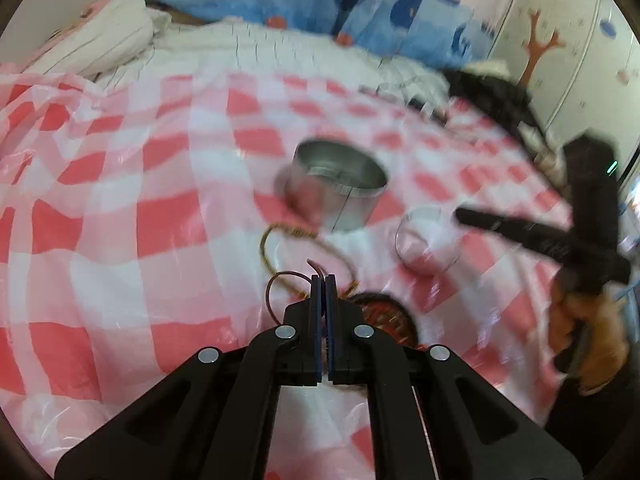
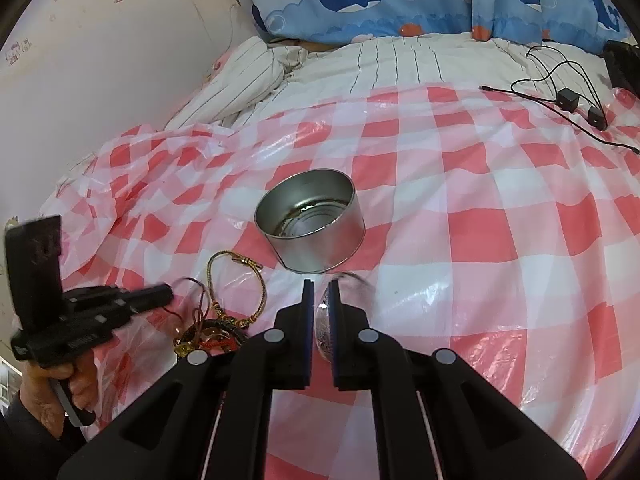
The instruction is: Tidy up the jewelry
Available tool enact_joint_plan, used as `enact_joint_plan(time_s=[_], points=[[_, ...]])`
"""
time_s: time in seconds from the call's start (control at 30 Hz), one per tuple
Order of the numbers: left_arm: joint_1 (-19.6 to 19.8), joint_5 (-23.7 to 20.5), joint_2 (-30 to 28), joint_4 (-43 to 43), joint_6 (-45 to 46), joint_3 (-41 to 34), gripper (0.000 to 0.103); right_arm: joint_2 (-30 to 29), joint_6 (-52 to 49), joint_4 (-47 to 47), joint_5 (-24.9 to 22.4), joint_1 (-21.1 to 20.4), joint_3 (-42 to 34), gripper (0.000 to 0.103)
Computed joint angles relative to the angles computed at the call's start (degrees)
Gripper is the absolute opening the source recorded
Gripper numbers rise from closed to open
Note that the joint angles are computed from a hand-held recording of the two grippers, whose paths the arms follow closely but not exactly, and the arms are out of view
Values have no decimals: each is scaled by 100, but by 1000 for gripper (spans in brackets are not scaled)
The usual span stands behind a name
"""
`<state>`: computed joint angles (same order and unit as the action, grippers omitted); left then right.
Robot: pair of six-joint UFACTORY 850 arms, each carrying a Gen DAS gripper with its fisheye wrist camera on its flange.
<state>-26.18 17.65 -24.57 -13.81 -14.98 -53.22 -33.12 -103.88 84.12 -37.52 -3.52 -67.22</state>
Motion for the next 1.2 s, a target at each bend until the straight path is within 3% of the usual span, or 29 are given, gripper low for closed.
enact_joint_plan(time_s=[0.1,0.2,0.23,0.33,0.43,0.47,0.5,0.53,0.57,0.83,1.1,1.13,1.2], points=[[61,537,202,837,-899,243,1,2,13,-6,4,-1,-7,7],[49,803,308,1015,-1086,328,1,-20,257,-344,344,60,-66,7],[38,853,324,1032,-1098,337,1,-50,379,-493,517,89,-94,11],[21,912,332,1117,-1162,333,1,-65,188,-425,1291,256,-28,45],[13,992,356,1187,-1217,349,1,-215,-8,-432,2096,447,-38,46],[16,1018,370,1218,-1246,360,1,-272,-60,-415,2243,473,-57,41],[25,1067,387,1309,-1333,372,1,-320,-43,-423,2197,456,-90,37],[39,1114,394,1437,-1465,372,1,-367,206,-610,1990,395,-156,15],[48,1142,393,1520,-1554,352,1,-385,275,-638,1881,349,-177,3],[164,1069,285,2054,-1862,-117,1,-142,-8,173,503,-19,-108,3],[414,944,-428,3125,-2787,-1213,1,-27,-626,755,467,140,-304,3],[432,795,-575,3229,-2921,-1396,2,-75,-593,721,491,167,-389,3],[426,-23,-960,3254,-2963,-1912,6,-174,-550,675,596,259,-563,3]])
